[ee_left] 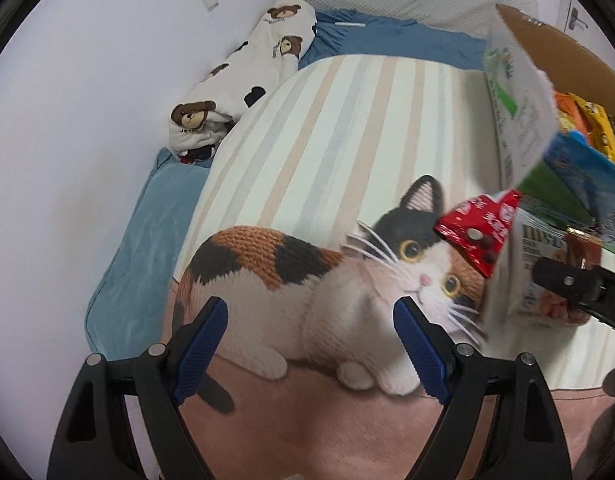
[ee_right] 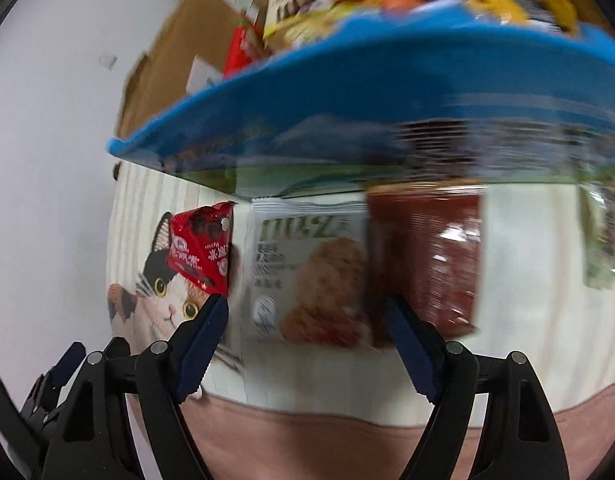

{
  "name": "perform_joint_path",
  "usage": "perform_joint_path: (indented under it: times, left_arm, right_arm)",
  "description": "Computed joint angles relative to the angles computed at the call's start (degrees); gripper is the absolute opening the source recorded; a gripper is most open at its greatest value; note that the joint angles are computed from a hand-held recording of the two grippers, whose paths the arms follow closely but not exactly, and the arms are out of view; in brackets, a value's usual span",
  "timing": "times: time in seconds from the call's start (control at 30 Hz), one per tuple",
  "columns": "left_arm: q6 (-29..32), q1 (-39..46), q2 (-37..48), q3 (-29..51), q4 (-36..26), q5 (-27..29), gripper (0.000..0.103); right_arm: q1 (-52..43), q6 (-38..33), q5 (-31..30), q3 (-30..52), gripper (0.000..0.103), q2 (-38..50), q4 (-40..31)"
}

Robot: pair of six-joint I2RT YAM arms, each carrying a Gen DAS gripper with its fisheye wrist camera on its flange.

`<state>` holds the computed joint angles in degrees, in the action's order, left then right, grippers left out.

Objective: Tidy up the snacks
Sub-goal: 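Grasp the red candy bag with the left tool while the right grasps the nutz cookie pack and jerky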

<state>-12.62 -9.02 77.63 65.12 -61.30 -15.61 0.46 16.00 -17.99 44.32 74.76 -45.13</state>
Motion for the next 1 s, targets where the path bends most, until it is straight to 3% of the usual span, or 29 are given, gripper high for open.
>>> perform_joint_path:
  times: [0.13, 0.17, 0.2, 0.3, 0.6, 0.73, 0.87, 0.93, 1.0]
  left_arm:
    - [2.0, 0.5, 2.3, 1.0, 1.4, -0.2, 0.085]
    - [2.3, 0.4, 2.4, 1.1, 1.5, -0.1, 0.085]
    - [2.9, 0.4, 2.9, 1.5, 1.7, 0.3, 0.085]
    - [4.9, -0.4, 4.2, 3.1, 2.8, 1.6, 0.085]
    - [8.9, -5.8, 13.7, 12.1, 2.5, 9.0, 0.085]
    - [10.7, -9.1, 18.2, 15.6, 2.5, 9.3, 0.085]
    - [12.5, -11.6, 21.9, 17.5, 3.4, 8.9, 0.085]
    - [13.2, -12.6, 22.8, 17.7, 4.4, 7.8, 0.084]
    - [13.9, -13.0, 23.6, 17.8, 5.4, 7.5, 0.075]
  right_arm:
    - [5.9, 3.2, 3.8, 0.3, 0.083, 5.6, 3.7]
    - [7.1, 3.3, 5.2, 0.0, 0.08, 6.6, 4.8]
    - [7.7, 3.3, 6.9, -0.5, 0.07, 6.3, 5.2]
    - [7.2, 0.5, 7.0, -3.0, 0.069, 3.4, 5.4]
    - [-5.2, -7.6, 5.7, -11.9, 0.069, -10.9, -3.7]
    - [-11.6, -9.1, 4.7, -13.1, 0.069, -14.2, -6.1]
    - [-15.7, -10.1, 3.4, -12.1, 0.07, -12.2, -6.4]
    - [-13.0, -6.6, 3.9, -11.9, 0.07, -10.8, -4.9]
    - [-14.3, -7.6, 3.9, -9.9, 0.07, -8.1, -4.9]
